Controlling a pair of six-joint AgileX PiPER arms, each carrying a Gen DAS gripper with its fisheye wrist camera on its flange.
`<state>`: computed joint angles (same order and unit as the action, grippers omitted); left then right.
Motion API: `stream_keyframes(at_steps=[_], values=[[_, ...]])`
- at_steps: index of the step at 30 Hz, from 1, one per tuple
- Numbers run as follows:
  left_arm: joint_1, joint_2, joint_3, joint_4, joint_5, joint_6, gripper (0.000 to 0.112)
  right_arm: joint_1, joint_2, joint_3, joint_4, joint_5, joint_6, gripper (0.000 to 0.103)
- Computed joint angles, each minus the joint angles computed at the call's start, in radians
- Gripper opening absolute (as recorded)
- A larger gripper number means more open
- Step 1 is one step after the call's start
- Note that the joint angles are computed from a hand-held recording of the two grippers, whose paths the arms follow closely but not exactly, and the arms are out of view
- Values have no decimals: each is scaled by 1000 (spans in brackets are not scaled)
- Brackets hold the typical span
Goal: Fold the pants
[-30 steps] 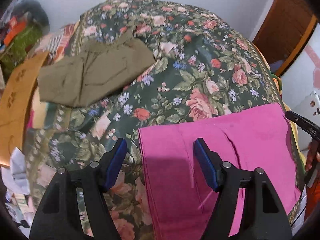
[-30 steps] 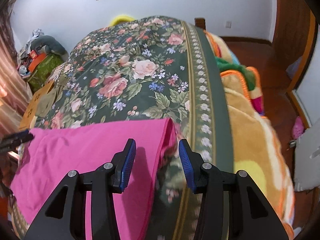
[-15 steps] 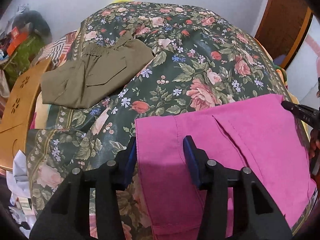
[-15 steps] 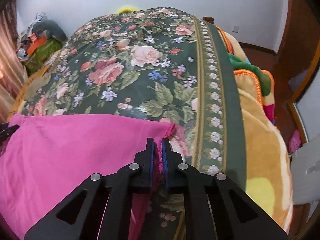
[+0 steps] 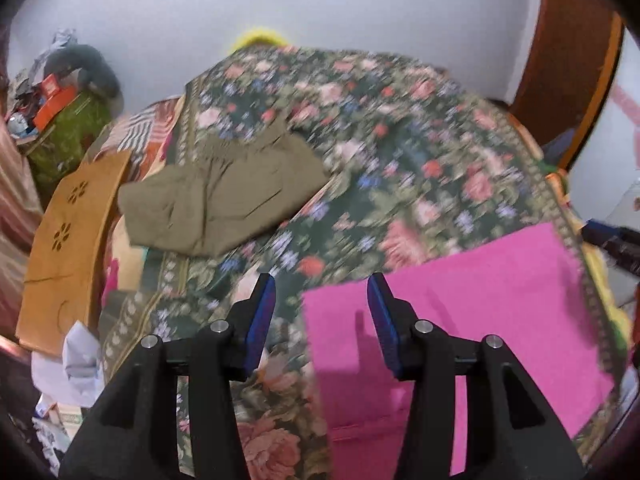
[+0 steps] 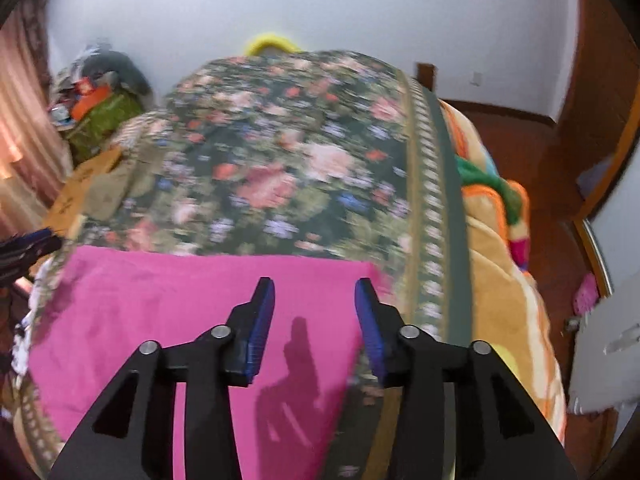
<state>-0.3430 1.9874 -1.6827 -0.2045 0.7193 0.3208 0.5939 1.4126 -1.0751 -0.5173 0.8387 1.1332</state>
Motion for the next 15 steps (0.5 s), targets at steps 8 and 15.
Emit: stream_keyframes(at_steps=[8,15], values=[[-93,76,-89,-48,97,70,48,19,226,-160,129,-85,-128,44],[-130,133,-47,12,102,72,52,38,301,-165,218,-81,-228,45]])
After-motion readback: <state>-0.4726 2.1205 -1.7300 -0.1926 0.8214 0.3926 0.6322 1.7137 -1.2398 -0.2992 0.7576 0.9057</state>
